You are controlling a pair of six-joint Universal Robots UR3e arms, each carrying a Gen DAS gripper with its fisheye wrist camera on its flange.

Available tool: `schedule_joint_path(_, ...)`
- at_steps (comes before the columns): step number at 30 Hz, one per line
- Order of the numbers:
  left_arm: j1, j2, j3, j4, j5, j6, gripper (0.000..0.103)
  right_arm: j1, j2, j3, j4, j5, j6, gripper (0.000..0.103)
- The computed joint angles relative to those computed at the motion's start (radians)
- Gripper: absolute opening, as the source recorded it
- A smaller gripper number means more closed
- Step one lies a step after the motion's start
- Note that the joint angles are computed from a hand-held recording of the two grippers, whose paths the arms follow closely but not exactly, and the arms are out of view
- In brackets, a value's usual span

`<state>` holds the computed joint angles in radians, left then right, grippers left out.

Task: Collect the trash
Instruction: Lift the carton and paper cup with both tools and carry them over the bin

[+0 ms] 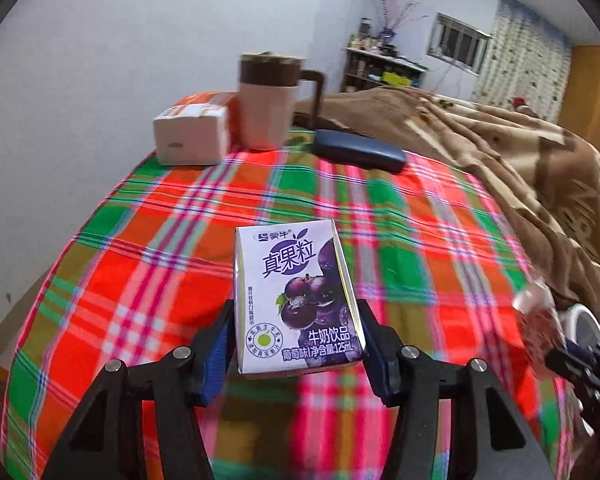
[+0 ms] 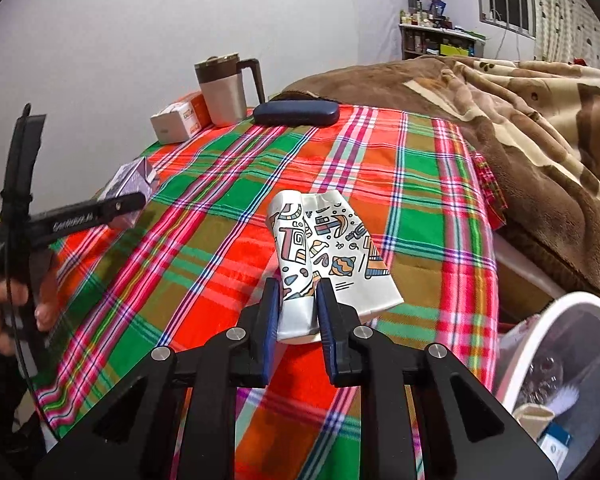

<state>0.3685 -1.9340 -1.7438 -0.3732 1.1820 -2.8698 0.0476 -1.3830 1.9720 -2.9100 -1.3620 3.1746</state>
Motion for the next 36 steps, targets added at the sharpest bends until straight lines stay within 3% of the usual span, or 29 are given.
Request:
schedule_joint_path(5, -0.007, 0.139, -0.148, 0.0, -0.057, 0.048, 0.057, -0.022, -0.085, 0.08, -0.013, 0.01, 0.016, 0.019)
schedule_joint_path(17, -0.08, 0.338, -0.323, -0.033, -0.124, 0.092, 0.057, -0.094, -0.303, 0.268, -0.018, 0.01, 0.029, 0.019)
schedule_joint_path(36, -0.33, 0.347, -0.316, -0.019, -0.109, 0.048, 0.057, -0.338, -0.679, 0.5, 0.131, 0.065, -0.031, 0.019)
